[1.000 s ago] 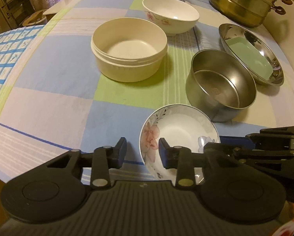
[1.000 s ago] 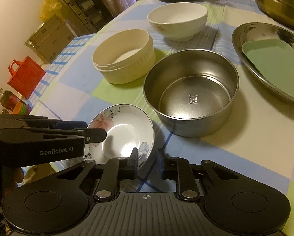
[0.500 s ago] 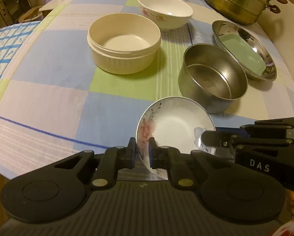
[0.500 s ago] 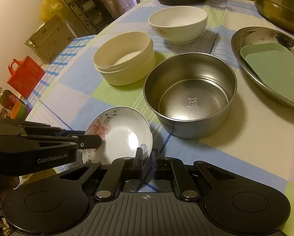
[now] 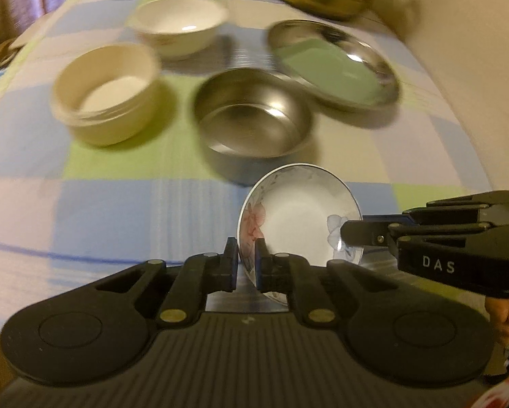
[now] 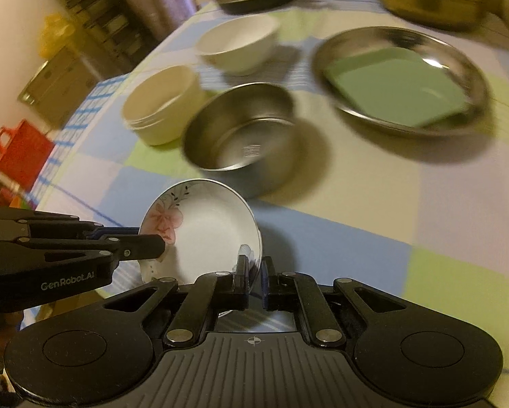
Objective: Organize plates and bowls
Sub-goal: 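Carry the floral saucer and lower it onto the green plate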
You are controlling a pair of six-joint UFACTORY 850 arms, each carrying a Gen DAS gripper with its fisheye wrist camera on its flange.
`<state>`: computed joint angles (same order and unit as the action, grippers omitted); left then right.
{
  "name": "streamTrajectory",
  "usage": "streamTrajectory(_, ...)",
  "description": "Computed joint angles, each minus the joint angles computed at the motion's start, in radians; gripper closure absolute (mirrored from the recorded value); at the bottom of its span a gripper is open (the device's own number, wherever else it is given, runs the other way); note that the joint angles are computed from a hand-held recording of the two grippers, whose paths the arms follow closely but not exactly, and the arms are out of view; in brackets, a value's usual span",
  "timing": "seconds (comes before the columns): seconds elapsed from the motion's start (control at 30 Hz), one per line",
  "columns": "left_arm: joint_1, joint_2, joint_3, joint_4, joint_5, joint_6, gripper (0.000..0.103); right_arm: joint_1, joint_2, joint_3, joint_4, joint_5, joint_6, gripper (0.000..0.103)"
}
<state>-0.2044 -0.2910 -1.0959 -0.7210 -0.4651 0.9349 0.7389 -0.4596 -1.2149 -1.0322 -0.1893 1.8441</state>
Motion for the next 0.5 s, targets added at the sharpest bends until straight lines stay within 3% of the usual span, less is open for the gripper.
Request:
streamTrajectory(0.2,-0.064,-0.014,-0.036,-0.077,-0.037,0.132,0.094,0.01,0.11,0.125,-0.155,-0.091,0.279,0.096)
streamTrajectory(0.5,-0.131,-0.085,-0.154,-0.146,-0.05,0.208,0.094,-0.021,0.197,0.191,-0.201,-0.193,0.386,0.096)
